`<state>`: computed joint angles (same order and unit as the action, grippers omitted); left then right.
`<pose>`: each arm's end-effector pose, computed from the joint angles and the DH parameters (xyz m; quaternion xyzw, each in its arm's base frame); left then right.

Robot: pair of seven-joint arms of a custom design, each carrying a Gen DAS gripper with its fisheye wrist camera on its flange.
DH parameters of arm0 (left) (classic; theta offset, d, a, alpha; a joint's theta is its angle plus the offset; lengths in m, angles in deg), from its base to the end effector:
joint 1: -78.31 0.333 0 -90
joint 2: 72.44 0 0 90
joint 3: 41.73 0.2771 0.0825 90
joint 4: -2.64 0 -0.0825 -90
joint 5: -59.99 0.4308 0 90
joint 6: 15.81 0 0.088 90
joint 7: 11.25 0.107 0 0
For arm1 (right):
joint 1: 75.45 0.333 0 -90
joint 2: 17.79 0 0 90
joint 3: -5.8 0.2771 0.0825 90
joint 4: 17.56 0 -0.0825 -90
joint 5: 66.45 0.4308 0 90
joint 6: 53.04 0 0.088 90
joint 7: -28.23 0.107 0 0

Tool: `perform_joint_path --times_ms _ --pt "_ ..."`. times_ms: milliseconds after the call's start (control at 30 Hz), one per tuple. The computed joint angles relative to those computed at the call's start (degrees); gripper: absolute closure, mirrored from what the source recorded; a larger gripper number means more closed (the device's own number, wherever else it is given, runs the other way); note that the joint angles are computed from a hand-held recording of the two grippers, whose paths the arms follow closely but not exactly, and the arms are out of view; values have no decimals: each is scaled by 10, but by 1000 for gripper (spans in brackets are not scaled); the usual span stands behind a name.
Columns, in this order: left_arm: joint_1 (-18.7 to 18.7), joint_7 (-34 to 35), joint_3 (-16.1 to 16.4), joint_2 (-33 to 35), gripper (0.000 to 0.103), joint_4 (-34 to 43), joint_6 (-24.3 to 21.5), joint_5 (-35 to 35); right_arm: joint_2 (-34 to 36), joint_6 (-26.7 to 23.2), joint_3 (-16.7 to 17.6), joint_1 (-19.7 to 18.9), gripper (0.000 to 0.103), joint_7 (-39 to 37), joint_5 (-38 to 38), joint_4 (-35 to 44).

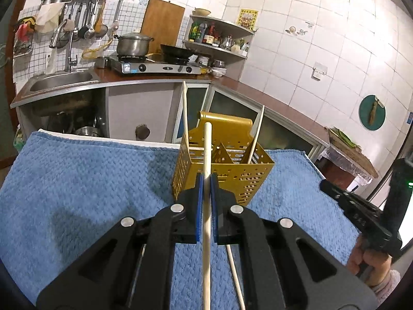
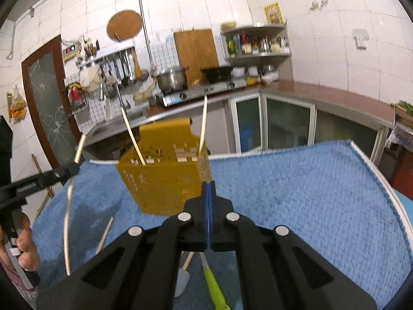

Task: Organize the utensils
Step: 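Lift the chopsticks toward the yellow caddy with the left tool while the right tool carries the fork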

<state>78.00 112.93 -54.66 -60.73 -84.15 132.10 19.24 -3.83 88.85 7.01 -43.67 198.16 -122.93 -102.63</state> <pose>0.6990 -0.1367 0.6013 -0.4933 0.7129 -0.4767 0.1457 0.6054 0.3942 0.5759 -0.5235 0.6762 -0.3337 0.3966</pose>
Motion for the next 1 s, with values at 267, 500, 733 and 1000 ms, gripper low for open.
perform_joint_path --times_ms 267,500,733,1000 --pt "1 -69 17 18 99 -3 -23 68 59 12 18 -31 103 -152 199 12" --pt "13 -106 17 34 99 4 -43 103 117 -4 9 -17 99 -259 299 73" --pt "22 -101 15 25 99 -13 -40 99 149 -42 -12 8 58 -292 313 125" --pt "22 -99 15 25 99 -14 -44 97 216 -110 -8 5 77 -364 364 226"
